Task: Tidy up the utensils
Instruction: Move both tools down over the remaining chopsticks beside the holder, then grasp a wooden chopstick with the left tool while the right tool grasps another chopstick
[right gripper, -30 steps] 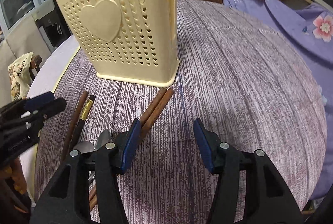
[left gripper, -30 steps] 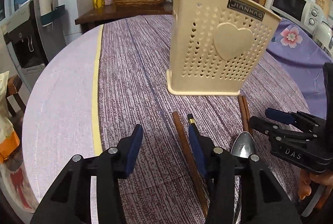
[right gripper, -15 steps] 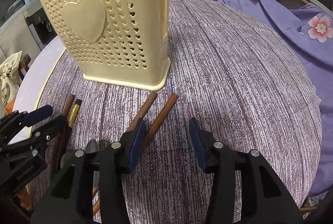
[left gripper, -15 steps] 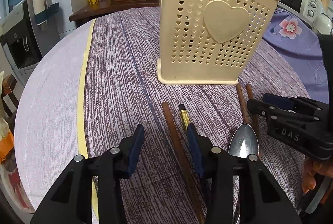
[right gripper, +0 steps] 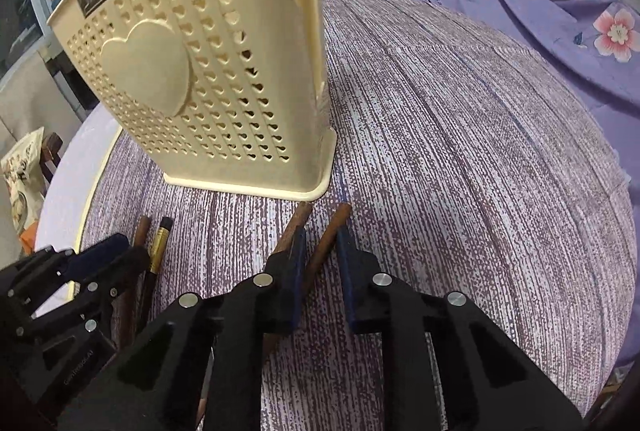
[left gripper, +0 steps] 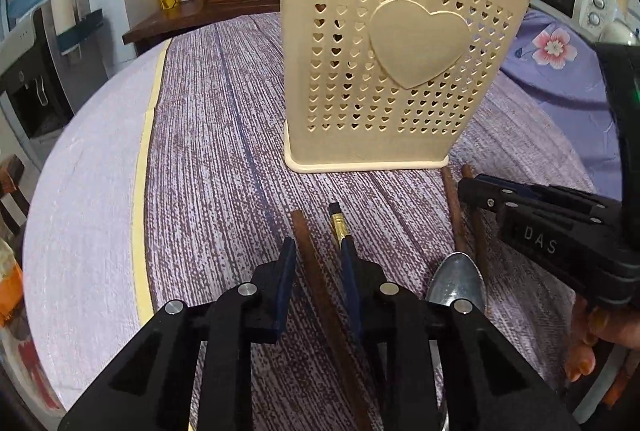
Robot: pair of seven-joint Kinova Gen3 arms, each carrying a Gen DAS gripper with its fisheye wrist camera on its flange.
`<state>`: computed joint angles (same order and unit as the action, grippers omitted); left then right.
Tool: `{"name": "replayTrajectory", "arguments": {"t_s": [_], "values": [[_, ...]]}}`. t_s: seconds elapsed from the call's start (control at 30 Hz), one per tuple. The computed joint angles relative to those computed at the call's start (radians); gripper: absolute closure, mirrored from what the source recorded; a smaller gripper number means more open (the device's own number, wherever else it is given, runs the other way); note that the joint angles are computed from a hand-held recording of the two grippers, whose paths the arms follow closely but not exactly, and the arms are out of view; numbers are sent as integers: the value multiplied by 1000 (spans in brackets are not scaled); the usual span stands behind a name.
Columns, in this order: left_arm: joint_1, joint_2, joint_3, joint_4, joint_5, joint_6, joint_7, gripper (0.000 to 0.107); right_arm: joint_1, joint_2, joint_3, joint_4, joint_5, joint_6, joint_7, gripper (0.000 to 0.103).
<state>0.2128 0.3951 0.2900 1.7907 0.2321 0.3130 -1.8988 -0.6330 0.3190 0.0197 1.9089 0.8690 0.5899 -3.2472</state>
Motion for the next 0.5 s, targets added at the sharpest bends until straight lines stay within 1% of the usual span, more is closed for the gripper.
{"name": "replayTrajectory", "arguments": {"t_s": [0.03,0.07,0.17,0.3,0.33,0.4,0.5], "values": [[-34,2,30,7,29,-5,-21,84,1,-2,1,5,5,-7,-2,87],[-49,1,42,14,43,-13,-29,84,0,-3,1,8,7,-8,-4,87],[-47,-6,37,26,48,-29,-25,84,-1,4,2,4,15,2,-2,87],[52,-2,-62,8,-25,-13,47,84,-7,7,1,0,20,12,-16,87],[80,-4,-85,12,-51,-26,65,85,-6,9,1,-4,16,13,-17,87],[157,-3,-152,2,-118,-24,126,85,-12,15,-1,-12,15,30,-18,87],[211,4,-187,-9,-186,-28,187,86,-21,27,3,-25,20,44,-34,87]]}}
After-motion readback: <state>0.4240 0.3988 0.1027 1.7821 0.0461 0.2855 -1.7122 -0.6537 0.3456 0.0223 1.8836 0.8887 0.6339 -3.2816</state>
